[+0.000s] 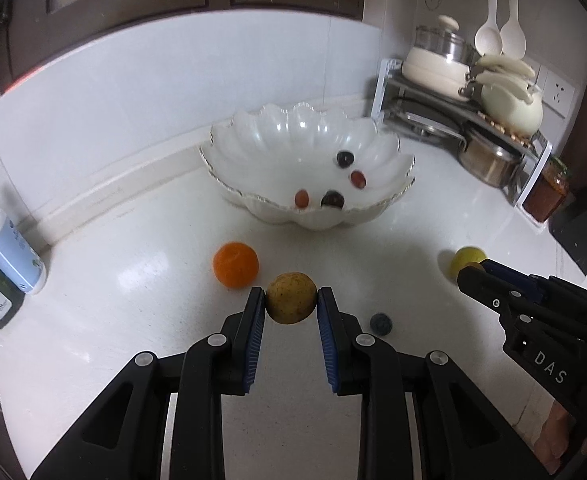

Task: Organize fruits
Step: 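Lift the yellow-brown fruit with the right gripper and carry it over the bowl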

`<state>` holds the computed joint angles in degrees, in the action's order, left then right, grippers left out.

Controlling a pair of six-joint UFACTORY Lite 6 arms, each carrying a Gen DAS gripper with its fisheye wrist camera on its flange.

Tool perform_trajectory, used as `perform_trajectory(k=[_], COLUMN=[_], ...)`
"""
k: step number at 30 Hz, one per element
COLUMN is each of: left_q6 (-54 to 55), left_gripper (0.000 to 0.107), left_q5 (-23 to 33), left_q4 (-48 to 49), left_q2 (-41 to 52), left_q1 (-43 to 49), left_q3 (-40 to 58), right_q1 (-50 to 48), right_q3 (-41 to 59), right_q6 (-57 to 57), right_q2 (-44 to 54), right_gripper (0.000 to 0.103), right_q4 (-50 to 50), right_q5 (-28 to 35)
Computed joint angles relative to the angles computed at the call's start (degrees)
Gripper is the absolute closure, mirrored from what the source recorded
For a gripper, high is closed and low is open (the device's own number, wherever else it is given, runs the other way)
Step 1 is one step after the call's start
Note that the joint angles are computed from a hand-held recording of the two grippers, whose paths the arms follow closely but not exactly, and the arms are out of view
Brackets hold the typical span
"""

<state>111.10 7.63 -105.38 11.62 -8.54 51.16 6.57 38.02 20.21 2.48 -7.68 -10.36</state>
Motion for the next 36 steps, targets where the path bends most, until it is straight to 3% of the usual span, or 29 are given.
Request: perform_trajectory(k=[15, 23, 25, 28, 32, 36], left_q6=[-7.07, 0.91, -2.84, -5.98, -12.3, -25.72], left_gripper=[0.08, 0.08, 0.08, 0.08, 0.08, 0.08], left_q5=[-2.5, -3.85, -3.86, -4.38, -4.49, -3.62], left_q4=[4.77, -3.78, -0.29, 2.51, 8.58, 21.99], left_q2=[-10.06, -11.48, -11.23, -10.77, -9.86, -8.53], left_q1=[-1.04, -2.21, -2.36, -2.74, -2.96, -2.46], left_q3=[-0.95, 1.51, 2.65, 4.49, 7.14, 10.2], right_q1=[1.28, 1.12, 1.24, 0.56, 0.08, 0.05], right_q3=[-0.81, 0.89, 1.44, 3.0, 5.53, 8.16], right_q6=[-9.94, -13.56, -15.02, -7.13, -5.93, -10.26], right_q2=[-9.97, -11.95, -12.18, -12.07, -11.01, -9.89], right_gripper=[0.079, 0.079, 0.079, 0.079, 0.079, 0.079], right_q4=[8.69, 11.38, 12.81, 4.68, 3.02, 6.61], right_q5=[1.39, 1.72, 1.72, 2.31, 2.48, 2.65])
